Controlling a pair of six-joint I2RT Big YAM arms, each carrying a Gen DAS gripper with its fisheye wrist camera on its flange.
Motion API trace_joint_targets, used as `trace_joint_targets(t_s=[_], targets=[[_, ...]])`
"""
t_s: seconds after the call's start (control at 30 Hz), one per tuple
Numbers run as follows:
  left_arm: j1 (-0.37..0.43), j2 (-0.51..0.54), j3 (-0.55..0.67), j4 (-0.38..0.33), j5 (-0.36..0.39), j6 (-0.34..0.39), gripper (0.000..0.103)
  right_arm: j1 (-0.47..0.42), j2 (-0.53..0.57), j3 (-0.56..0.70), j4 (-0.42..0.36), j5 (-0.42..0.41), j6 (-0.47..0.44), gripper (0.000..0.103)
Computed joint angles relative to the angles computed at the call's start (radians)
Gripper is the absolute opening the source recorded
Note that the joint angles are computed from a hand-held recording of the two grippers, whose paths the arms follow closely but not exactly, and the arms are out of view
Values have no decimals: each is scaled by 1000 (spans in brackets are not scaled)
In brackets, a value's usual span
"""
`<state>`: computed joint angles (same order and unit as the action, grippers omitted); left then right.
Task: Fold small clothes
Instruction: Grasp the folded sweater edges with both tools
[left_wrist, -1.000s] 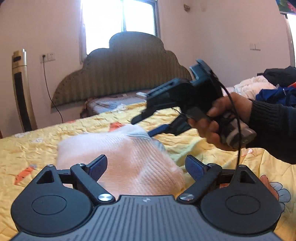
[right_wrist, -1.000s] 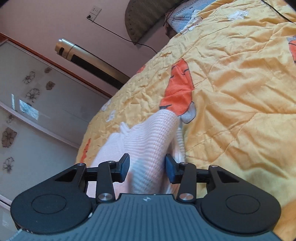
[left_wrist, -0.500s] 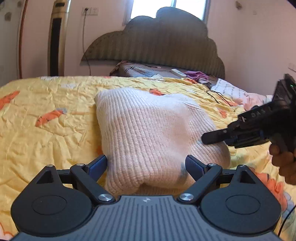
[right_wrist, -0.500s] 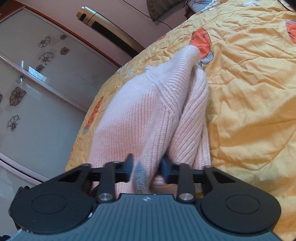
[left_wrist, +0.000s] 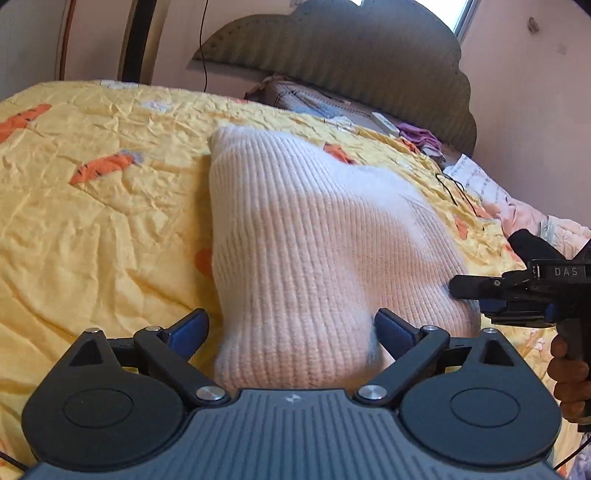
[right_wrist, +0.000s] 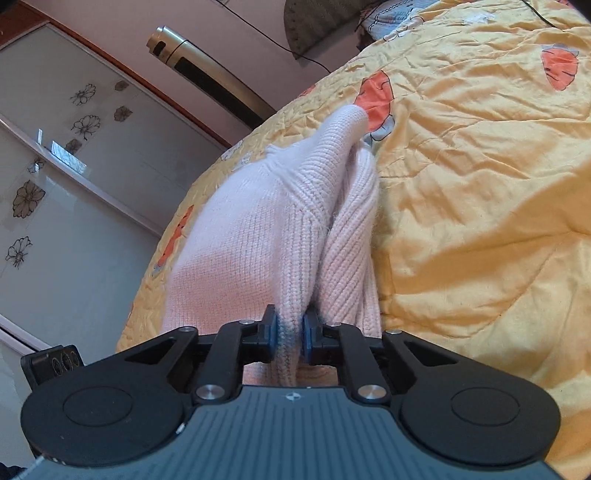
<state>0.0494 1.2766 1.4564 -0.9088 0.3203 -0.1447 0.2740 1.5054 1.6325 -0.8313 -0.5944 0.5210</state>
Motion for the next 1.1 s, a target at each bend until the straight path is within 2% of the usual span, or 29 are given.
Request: trace_joint_targets(t_s=[0.1,0.13,0.2,0.23,0.27,0.33,0.4,0.47,0.57,0.6,0.63,0.7,0.8,0.83,0.93,1.1], targets=[[54,23,52,-25,55,-18,97,-21,-1,24,-5,-58,78,42],[75,49,85,-48,89,-55,97,-33,-10,23,36,-64,116,49],[111,103,142,-74,160,-158,97,-43,-26,17,118,-20,151,94],[124,136,171,-81,200,-199,97,-42,-21,32,135,36,144,102],[132,174,202,-87,242,-221,97,-37,-5,60,117,92,112,102],[138,245,263,-109,275,-270,98,-20,74,177,-15,179,4,101],[140,301,311,-110,341,-306,97,-3,166,291,-129,225,-50,95],[134,358,365,-145,391,-306,97,-2,233,350,-168,165,-48,94],[122,409,404,-169,407,-317,103,5,321,426,-217,95,0,89],[120,419,404,-161,413,-322,103,5,329,420,-192,55,25,83],[117,421,397,-143,417,-329,102,10,323,395,-151,34,49,82],[102,424,407,-147,382,-288,98,20,318,379,-127,44,16,76],[80,415,421,-167,310,-211,82,10,298,327,-73,8,24,68],[78,411,427,-176,297,-193,74,5,292,319,-62,-6,36,65],[80,408,464,-221,273,-133,63,13,262,272,-7,1,57,61],[126,395,517,-249,224,-83,61,45,260,290,59,-35,105,59]])
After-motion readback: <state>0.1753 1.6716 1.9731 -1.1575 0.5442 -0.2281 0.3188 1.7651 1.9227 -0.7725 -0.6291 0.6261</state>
